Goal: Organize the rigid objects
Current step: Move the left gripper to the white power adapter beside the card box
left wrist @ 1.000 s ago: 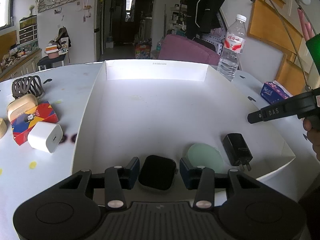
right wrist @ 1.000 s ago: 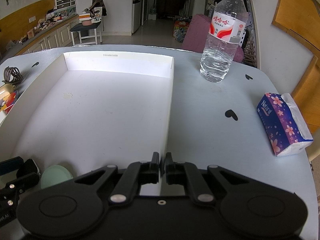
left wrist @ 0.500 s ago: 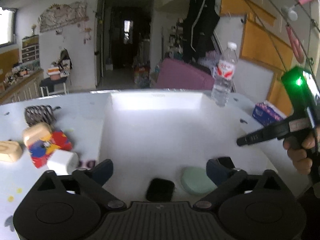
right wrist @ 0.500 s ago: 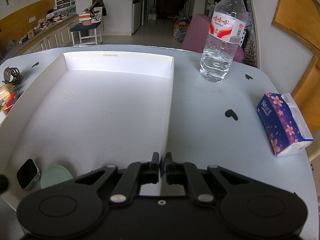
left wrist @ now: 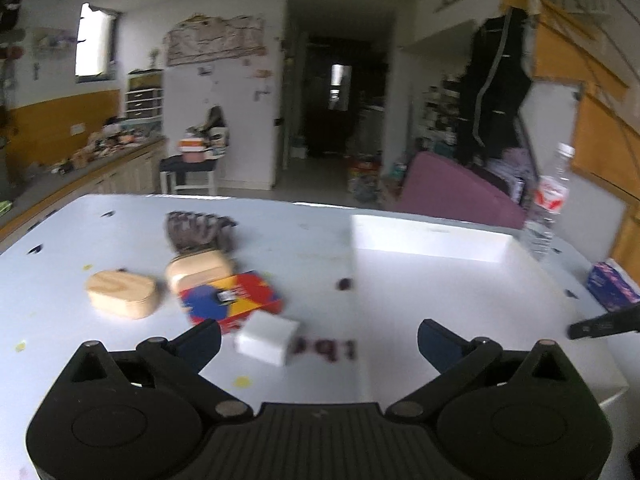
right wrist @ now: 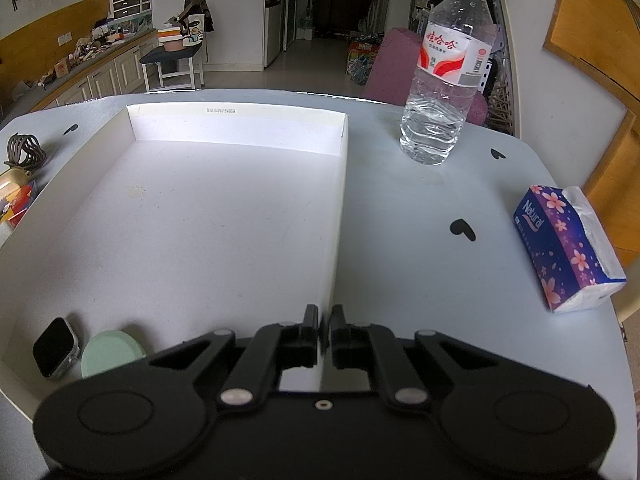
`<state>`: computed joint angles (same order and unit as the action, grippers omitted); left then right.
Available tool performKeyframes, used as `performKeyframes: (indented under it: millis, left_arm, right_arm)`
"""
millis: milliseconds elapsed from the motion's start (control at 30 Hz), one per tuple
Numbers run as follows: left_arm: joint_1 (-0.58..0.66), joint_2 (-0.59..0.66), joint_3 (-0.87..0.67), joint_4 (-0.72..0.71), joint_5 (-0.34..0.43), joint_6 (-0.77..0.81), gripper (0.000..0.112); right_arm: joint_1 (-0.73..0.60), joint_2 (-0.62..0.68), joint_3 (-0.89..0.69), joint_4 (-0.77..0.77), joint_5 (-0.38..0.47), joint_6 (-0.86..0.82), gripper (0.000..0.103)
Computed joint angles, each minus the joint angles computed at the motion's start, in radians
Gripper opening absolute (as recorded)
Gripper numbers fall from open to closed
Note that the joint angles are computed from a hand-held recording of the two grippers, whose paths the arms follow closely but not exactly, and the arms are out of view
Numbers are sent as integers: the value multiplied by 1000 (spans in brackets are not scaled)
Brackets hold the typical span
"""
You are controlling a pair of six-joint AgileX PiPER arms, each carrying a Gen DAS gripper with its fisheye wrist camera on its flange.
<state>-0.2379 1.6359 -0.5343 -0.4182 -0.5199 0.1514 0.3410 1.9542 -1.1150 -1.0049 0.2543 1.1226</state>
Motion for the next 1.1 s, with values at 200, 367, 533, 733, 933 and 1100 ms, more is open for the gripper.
performKeyframes:
  millis: [200, 367, 533, 733, 933, 1100]
  left_arm:
    - [58, 40, 14, 55, -41, -61, 103]
    - [117, 98, 33, 224, -144, -157, 101]
    - [196, 177, -19, 425, -125, -260, 84]
    - [237, 289, -81, 487, -169, -273, 67]
    - [328, 340, -178, 771, -98, -507, 68]
    - [386, 380, -241, 913, -105, -654, 76]
  right_arm:
    - [1, 0, 0, 0, 0, 1, 6]
    - [1, 0, 0, -1, 1, 2, 7]
    - [2, 0, 1, -1, 1, 2, 7]
    - [1, 0, 2, -5, -1, 5, 7]
    - [2, -1, 3, -6, 0, 4, 8]
    - [4, -1, 2, -10, 3, 5, 9]
